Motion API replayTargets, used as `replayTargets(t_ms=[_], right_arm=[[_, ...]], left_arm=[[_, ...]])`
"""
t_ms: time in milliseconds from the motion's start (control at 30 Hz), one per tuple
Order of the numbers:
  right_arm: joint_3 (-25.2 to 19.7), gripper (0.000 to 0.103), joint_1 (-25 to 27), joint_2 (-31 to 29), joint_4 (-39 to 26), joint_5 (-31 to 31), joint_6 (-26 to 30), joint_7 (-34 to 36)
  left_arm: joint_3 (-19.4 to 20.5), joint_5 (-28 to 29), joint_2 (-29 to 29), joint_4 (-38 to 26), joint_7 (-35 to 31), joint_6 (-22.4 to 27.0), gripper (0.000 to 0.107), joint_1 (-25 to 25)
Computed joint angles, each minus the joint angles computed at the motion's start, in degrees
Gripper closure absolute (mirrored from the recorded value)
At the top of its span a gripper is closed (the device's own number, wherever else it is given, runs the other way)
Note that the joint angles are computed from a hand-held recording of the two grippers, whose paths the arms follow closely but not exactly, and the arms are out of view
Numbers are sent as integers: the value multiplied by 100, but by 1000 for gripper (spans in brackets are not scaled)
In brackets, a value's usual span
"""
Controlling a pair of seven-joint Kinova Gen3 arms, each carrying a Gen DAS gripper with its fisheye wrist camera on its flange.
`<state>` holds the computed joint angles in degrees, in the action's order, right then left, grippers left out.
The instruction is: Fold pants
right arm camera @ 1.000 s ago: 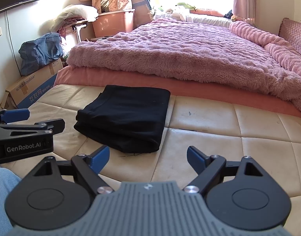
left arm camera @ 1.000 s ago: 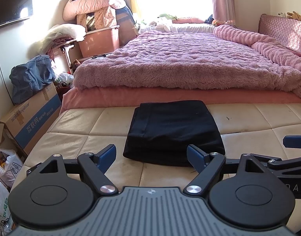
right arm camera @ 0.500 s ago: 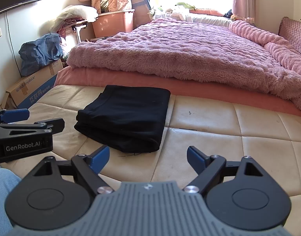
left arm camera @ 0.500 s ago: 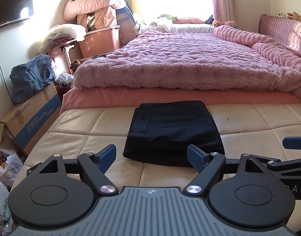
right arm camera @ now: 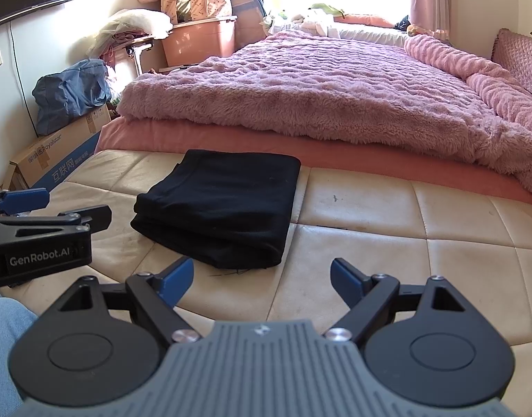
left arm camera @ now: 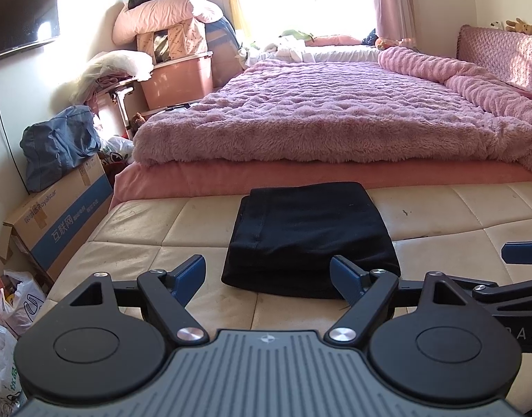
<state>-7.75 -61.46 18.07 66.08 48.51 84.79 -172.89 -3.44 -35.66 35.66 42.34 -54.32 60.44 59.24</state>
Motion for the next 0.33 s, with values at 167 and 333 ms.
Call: replayTargets(t_ms=[167, 333], right_arm=[[4, 21, -4, 3, -4, 1, 1, -1], [10, 21, 4, 20, -27, -23, -4, -18]], left_arm=[[27, 39, -11, 27, -44, -43, 12, -35], [35, 60, -24, 76, -47, -85, 13, -42]])
